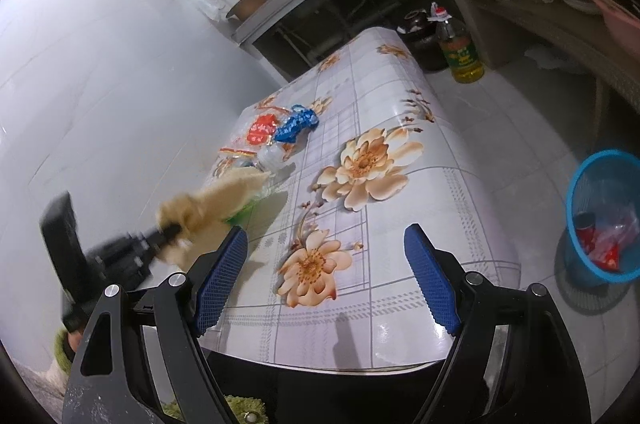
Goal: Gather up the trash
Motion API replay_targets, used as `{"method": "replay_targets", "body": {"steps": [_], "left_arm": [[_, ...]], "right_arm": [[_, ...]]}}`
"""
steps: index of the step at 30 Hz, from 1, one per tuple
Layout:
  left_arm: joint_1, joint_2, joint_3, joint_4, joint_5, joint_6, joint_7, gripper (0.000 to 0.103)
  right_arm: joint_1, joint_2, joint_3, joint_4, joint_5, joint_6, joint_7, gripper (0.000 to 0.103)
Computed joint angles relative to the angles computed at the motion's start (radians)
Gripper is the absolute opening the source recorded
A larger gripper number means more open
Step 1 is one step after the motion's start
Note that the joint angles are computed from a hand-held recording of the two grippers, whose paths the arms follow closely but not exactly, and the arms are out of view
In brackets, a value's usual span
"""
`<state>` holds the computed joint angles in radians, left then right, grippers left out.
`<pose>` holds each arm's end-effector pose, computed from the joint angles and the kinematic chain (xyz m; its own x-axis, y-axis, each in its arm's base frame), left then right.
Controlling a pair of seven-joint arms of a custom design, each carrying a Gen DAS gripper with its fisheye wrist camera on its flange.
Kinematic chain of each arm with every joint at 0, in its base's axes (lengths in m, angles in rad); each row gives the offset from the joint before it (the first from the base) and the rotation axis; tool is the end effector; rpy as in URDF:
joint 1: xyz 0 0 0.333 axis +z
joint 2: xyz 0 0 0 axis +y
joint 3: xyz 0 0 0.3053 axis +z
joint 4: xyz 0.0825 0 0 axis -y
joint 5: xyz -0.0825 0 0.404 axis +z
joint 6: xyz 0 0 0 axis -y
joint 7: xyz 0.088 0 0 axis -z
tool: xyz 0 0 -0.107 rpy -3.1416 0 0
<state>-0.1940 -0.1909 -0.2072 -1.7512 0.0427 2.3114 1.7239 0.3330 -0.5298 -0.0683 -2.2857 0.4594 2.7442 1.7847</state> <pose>0.5155 -0.2317 0.7145 -0.4810 -0.8572 -0.1840 -0.5886 0.4712 -0.6569 0.4569 0.0986 0.6542 0.0218 -0.7922 -0.6099 -0.6503 0.4521 -0.6105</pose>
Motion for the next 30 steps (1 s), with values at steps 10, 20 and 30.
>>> {"method": "replay_targets", "body": {"steps": [10, 20, 30], "left_arm": [[-0.019, -0.042, 0.059, -0.069, -0.285, -0.152, 0.117, 0.026], [-0.003, -0.006, 0.059, -0.060, -0.308, -0.118, 0.265, 0.073], [0.006, 0.019, 0.055, -0.103, -0.352, -0.013, 0.326, 0.050]], "right_arm": [[-0.026, 0.013, 0.049, 0.035, -0.067, -0.029, 0.051, 0.077], [-0.018, 0.042, 0.077, 0.068, -0.110, -0.065, 0.131, 0.077], [0.023, 0.333, 0.011, 0.441, 0.035, -0.225, -0.056, 0.077]]}}
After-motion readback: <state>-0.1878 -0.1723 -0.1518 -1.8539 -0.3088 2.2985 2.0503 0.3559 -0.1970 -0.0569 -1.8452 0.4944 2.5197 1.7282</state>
